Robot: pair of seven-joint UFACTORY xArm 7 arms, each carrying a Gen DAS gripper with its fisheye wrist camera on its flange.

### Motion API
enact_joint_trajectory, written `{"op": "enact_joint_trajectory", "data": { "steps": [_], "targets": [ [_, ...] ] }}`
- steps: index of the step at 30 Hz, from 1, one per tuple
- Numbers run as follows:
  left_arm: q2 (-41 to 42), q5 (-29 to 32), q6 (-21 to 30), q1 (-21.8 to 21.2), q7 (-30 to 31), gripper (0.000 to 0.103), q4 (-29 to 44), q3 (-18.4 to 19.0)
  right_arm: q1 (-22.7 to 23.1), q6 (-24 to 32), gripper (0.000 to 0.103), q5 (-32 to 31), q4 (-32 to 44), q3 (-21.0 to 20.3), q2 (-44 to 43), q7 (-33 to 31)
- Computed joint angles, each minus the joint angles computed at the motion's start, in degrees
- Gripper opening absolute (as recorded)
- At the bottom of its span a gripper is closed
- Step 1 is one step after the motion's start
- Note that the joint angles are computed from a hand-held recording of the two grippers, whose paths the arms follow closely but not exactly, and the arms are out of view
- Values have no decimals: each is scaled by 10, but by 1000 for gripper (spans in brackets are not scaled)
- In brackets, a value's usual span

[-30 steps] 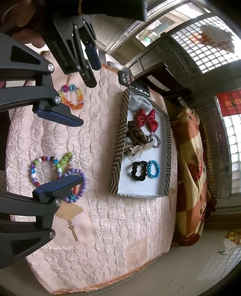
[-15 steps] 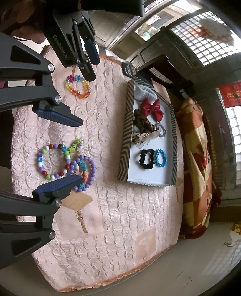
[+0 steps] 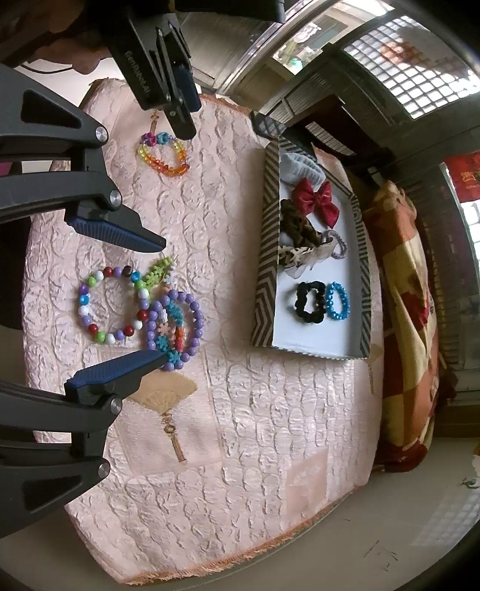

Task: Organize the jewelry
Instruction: 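Grasp the rainbow crystal bracelet with the left tool while the right tool grasps the teal charm bracelet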

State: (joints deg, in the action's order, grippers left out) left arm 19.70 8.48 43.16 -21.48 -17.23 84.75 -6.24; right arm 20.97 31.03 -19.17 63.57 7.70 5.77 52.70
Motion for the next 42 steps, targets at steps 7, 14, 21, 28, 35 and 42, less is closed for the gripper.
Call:
{"op": "enact_joint_trajectory", "data": {
  "steps": [7,14,21,28,35,42],
  "targets": [
    [7,5,9,4,-12,47,5,7,-5,0,53,15,-1,-2,6,-16],
    [8,-4,18,22,-11,47,4,12,-19,8,53,12,-28,-12,-5,-15],
    [11,-41,30,56,-1,47,1,16,-34,-21,53,20,-36,-16,16,-42],
    [24,-54,49,73,-4,47,6,22,-37,-15,49,42,-1,-23,55,-88],
    [23,-59,51,82,-8,47,-4,23,-38,-6,48,87,-11,-16,53,-133],
    [40,-67,58,83,-3,47,20,19,-25,-6,29,73,-3,-26,70,-120]
  ]
}}
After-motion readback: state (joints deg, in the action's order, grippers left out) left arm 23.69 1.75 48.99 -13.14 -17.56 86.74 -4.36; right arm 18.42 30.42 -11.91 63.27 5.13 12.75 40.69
